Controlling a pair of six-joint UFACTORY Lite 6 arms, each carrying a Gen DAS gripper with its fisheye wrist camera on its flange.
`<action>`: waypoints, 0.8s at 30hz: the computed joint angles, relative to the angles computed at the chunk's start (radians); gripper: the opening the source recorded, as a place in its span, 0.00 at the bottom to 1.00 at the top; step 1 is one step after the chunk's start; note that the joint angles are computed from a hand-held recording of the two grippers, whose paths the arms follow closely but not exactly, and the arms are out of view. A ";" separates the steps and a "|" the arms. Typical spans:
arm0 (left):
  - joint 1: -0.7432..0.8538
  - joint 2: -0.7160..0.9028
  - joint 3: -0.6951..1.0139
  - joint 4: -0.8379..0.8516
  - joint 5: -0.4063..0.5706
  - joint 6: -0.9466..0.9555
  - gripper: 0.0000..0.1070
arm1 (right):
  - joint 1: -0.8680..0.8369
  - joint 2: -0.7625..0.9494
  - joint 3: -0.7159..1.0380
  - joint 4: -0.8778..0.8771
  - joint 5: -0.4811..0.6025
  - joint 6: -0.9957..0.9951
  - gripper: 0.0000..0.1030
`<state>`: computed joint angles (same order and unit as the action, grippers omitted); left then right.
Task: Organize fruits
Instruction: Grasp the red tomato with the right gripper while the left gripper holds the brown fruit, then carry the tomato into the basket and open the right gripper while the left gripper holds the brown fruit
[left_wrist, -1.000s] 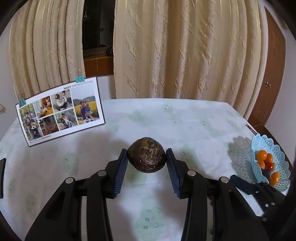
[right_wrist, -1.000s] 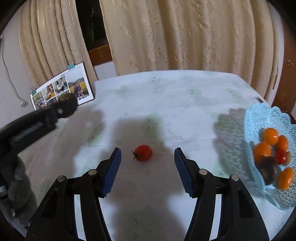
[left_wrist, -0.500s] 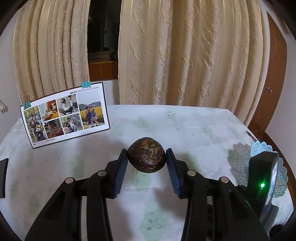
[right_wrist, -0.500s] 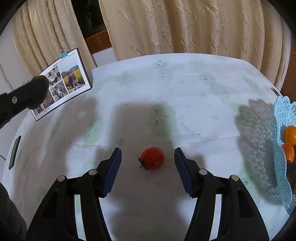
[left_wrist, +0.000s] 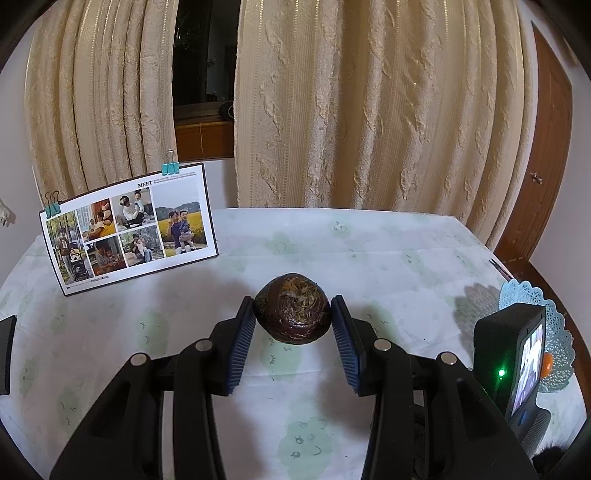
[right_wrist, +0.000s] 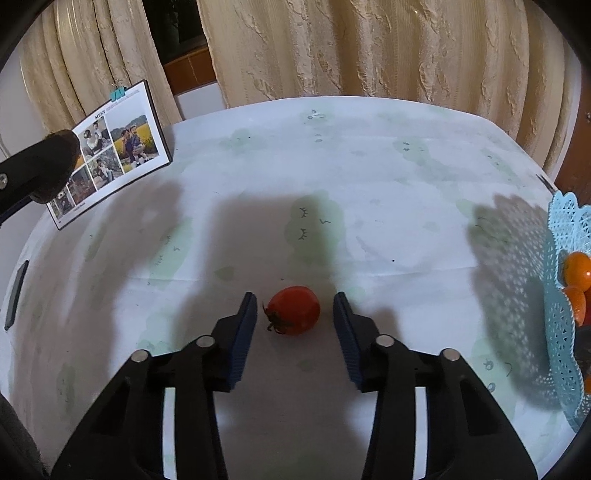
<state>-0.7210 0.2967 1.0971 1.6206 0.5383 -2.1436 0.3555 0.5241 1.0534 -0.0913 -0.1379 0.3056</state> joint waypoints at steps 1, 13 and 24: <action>0.000 0.000 0.000 0.000 0.000 0.000 0.40 | 0.001 0.000 -0.001 0.041 0.000 -0.042 0.37; 0.002 0.004 -0.001 -0.001 -0.002 -0.008 0.40 | -0.027 -0.048 -0.069 -0.105 -0.037 0.116 0.27; 0.014 0.000 -0.006 0.000 -0.014 -0.011 0.40 | -0.068 -0.185 -0.263 -0.285 -0.139 0.307 0.27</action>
<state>-0.7072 0.2965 1.0907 1.6207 0.5241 -2.1542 0.2877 0.3392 0.7904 -0.3759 -0.2770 0.6125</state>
